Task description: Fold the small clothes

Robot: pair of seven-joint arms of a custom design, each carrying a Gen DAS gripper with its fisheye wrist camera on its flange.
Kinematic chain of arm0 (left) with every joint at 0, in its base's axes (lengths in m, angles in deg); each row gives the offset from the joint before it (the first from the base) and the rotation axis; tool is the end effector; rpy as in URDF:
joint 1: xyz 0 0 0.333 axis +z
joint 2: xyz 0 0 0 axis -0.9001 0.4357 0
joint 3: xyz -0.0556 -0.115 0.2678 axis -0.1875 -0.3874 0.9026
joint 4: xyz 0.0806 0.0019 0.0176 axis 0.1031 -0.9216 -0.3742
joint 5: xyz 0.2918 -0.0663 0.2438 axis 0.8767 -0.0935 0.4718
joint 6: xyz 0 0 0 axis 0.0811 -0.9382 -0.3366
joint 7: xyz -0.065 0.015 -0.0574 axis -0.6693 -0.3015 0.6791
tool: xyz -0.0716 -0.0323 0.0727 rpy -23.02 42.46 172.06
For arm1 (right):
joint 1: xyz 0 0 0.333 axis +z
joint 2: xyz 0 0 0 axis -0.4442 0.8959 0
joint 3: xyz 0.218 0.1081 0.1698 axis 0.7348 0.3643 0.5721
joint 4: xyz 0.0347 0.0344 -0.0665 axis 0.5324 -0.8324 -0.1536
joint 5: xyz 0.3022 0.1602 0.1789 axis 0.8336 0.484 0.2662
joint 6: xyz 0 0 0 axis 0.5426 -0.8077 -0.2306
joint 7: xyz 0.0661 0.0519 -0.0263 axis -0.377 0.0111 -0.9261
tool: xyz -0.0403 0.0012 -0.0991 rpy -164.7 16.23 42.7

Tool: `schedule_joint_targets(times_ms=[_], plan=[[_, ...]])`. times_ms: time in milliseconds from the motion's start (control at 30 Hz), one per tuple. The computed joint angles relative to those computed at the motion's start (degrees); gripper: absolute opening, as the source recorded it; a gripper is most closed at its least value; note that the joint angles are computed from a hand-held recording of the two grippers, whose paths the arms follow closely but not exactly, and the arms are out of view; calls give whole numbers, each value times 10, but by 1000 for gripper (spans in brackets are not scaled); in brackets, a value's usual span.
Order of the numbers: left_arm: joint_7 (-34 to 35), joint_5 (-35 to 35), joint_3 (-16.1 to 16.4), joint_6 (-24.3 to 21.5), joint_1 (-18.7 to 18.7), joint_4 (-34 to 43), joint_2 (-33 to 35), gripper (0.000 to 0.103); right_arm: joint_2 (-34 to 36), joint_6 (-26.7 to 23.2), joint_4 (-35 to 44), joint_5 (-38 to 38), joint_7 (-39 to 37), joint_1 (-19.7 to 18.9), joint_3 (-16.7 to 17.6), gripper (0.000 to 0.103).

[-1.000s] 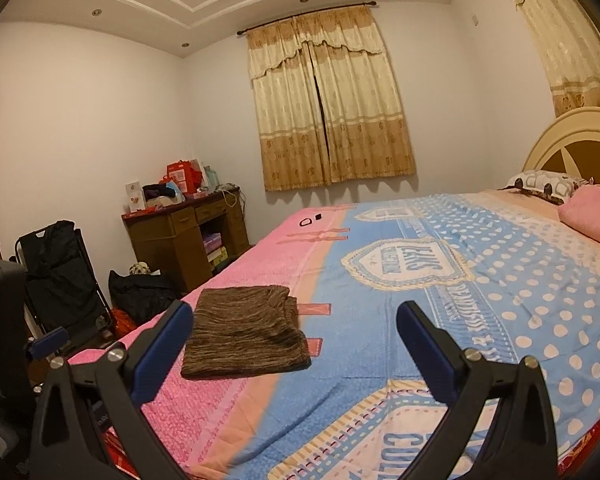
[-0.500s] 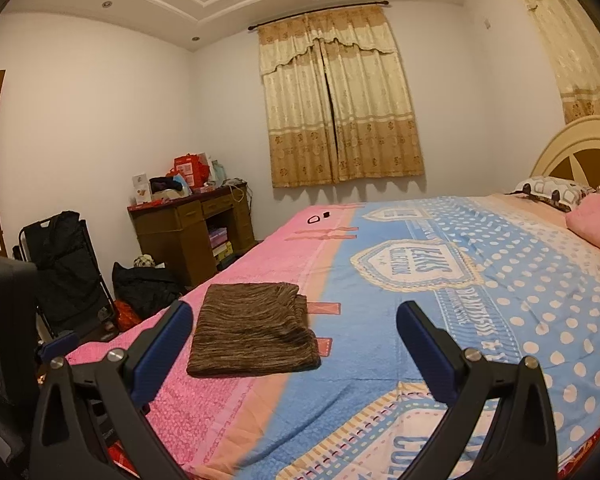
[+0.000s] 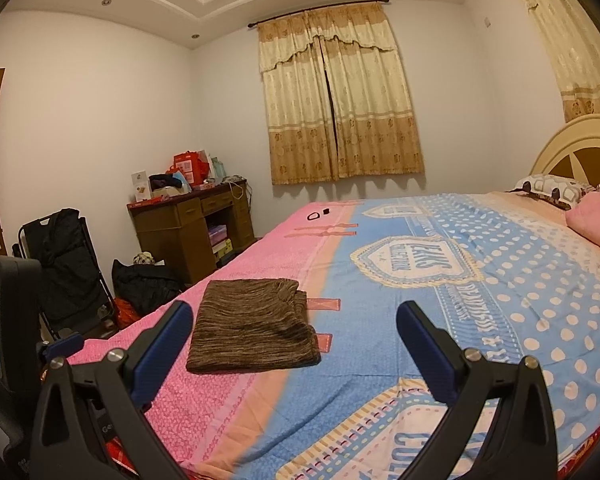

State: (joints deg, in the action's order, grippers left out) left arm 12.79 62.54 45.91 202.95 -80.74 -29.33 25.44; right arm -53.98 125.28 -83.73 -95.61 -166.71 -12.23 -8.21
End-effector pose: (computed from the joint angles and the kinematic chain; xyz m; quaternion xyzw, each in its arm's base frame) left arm 0.5258 -0.2829 0.5883 -0.6896 0.5320 -0.2403 0.4285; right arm 0.5244 0.2521 0.5851 -0.6064 0.5084 -0.3212 0.5203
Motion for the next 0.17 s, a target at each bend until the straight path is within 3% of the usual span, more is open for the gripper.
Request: schedule_joint_targets(times_ms=[167], plan=[[2, 0, 1, 5, 1, 0, 3, 73, 0, -2, -2, 9, -7, 1, 0, 103]])
